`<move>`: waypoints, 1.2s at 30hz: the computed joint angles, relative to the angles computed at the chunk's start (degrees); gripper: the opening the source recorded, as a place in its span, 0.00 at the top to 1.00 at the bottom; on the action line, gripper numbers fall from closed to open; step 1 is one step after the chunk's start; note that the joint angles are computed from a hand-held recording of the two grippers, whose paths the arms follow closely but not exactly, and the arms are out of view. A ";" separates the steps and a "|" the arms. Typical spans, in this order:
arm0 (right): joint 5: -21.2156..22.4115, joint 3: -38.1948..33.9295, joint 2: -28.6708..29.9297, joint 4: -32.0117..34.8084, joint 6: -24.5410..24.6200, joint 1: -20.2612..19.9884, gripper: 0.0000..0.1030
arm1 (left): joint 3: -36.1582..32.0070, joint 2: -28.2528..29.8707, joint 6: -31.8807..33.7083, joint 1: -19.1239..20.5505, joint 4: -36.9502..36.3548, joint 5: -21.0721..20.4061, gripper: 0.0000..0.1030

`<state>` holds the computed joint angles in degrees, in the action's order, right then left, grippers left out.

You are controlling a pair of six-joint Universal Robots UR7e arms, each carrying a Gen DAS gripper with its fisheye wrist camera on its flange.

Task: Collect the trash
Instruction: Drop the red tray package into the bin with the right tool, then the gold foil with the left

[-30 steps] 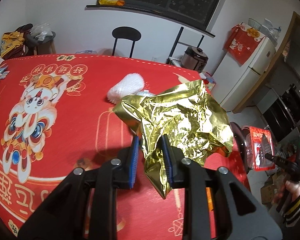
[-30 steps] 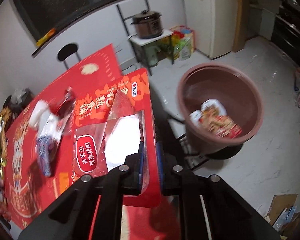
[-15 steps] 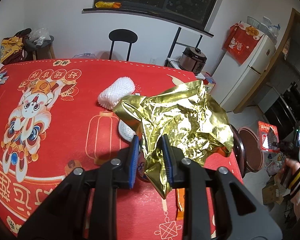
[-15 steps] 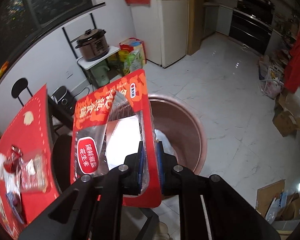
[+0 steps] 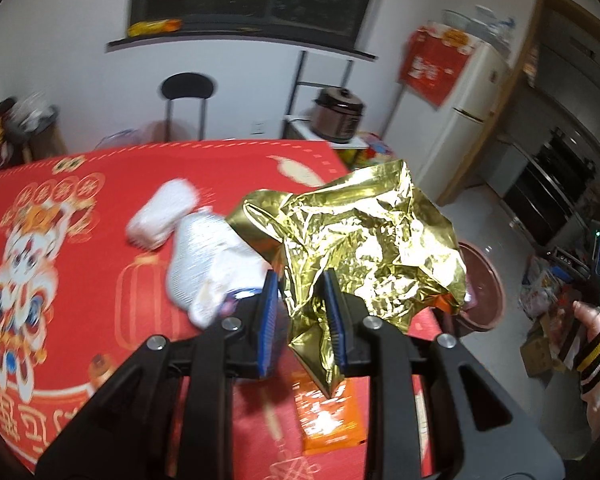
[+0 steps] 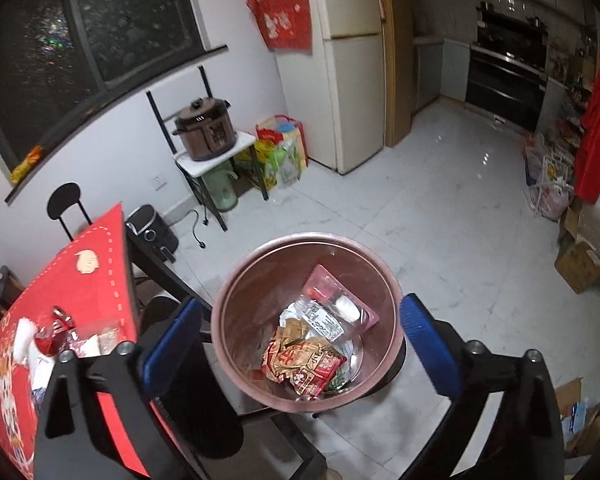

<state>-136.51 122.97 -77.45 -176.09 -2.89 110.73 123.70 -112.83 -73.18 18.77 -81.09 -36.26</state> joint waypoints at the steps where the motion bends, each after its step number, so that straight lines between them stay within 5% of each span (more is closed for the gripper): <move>1: -0.15 0.63 -1.06 0.45 0.31 0.57 0.05 | 0.24 1.00 2.59 0.55 -3.04 -0.14 0.74; 10: -2.17 4.22 -9.14 4.06 1.82 3.33 0.05 | -1.17 20.80 30.91 7.23 -39.79 -5.68 0.74; 18: -4.10 6.57 -17.45 8.98 2.68 1.84 0.05 | -12.12 44.23 45.55 13.04 -61.17 -16.19 0.73; 20: -4.79 6.98 -18.61 9.50 2.45 1.47 0.05 | -14.67 48.38 49.56 13.91 -66.77 -18.93 0.39; 22: -5.07 7.41 -19.55 9.86 2.30 1.22 0.05 | -15.63 50.89 52.64 13.23 -71.87 -17.84 0.25; 30: -6.03 8.58 -21.21 9.99 3.14 2.42 0.05 | -13.22 47.83 53.92 10.99 -72.47 -15.26 0.16; 36: -5.20 7.74 -18.37 9.65 4.32 4.60 0.05 | -6.57 36.25 49.64 10.30 -65.34 -10.29 0.10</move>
